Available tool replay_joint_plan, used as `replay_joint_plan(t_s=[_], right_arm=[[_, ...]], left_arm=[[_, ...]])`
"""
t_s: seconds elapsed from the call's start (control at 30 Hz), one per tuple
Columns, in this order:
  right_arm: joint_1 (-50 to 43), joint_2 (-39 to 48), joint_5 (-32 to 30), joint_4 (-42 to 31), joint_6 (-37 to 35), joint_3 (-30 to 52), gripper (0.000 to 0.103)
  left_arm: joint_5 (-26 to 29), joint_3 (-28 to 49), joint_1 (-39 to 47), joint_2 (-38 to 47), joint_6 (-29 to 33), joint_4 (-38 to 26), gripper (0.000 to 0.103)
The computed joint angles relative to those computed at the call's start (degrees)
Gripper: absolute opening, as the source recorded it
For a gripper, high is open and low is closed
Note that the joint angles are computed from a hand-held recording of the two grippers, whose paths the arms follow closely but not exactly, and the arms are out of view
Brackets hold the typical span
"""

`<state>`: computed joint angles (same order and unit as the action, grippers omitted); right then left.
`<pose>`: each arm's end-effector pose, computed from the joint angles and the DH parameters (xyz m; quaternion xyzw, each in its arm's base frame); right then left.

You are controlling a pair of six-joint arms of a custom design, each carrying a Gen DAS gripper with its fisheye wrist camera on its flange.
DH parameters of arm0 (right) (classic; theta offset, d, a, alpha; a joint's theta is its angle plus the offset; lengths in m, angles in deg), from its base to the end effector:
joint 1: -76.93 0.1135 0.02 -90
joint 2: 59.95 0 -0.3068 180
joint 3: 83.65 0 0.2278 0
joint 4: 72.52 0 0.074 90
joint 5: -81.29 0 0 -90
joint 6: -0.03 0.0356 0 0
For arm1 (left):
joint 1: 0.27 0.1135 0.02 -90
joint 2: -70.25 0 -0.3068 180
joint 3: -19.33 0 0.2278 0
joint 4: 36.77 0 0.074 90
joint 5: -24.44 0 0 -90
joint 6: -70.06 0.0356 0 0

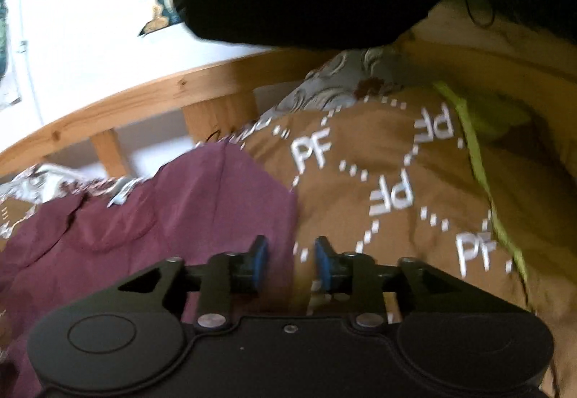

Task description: Fold small clothes

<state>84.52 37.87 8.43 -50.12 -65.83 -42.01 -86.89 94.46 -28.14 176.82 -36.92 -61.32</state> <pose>0.2773 0.0264 0.1681 0.1950 0.8530 0.0009 0.4841 0.3259 -0.1577 0.1999 0.0353 0.9407 0.0540 0.3332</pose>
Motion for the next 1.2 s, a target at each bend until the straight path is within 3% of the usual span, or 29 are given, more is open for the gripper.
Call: replay_joint_plan(t_s=[0.1, 0.2, 0.27, 0.3, 0.47, 0.57, 0.7, 0.77, 0.83, 1.03, 1.13, 1.2], right_arm=[[0.55, 0.14, -2.96, 0.21, 2.83, -2.25, 0.045], [2.14, 1.36, -5.24, 5.1, 6.64, -6.09, 0.047], [4.5, 2.11, -2.88, 5.82, 5.8, -6.77, 0.031], [5.63, 2.23, -1.16, 4.65, 4.9, -6.18, 0.013], [6.15, 0.18, 1.43, 1.93, 7.36, -5.44, 0.01], [6.71, 0.41, 1.74, 1.67, 6.77, -5.83, 0.013], [10.88, 0.26, 6.57, 4.1, 3.32, -7.12, 0.032], [14.15, 0.5, 9.57, 7.5, 2.71, -8.78, 0.05], [17.2, 0.53, 12.27, 10.66, 3.82, -10.46, 0.08], [25.32, 0.23, 18.64, 15.75, 4.7, -12.86, 0.102], [29.11, 0.69, 22.23, 15.8, 4.36, -12.75, 0.102], [31.25, 1.13, 23.4, 15.09, 6.05, -12.55, 0.102]], left_arm=[[1.44, -0.64, -0.68, 0.95, -0.4, 0.12, 0.103], [-0.67, -2.02, -1.73, 1.79, -0.47, 2.62, 0.103], [-0.99, -2.13, -1.82, 1.78, -0.46, 2.79, 0.103], [-0.72, -2.03, -1.68, 1.87, -0.6, 2.66, 0.103], [0.2, -2.71, -0.66, 0.3, -2.25, 2.12, 0.103], [-0.41, -5.4, 0.72, -3.28, -4.65, 2.36, 0.103], [2.9, -10.22, 6.18, -11.83, -5.1, 3.45, 0.103], [9.19, -12.33, 10.67, -16.13, -3.12, 4.39, 0.103], [13.05, -12.88, 15.02, -19.17, -2.48, 3.82, 0.103], [14.7, -12.4, 25.45, -24.56, -6.61, 5.33, 0.103], [13.47, -11.83, 29.71, -24.53, -5.18, 9.49, 0.103], [14.58, -10.1, 33.44, -23.2, -8.09, 10.12, 0.103]])
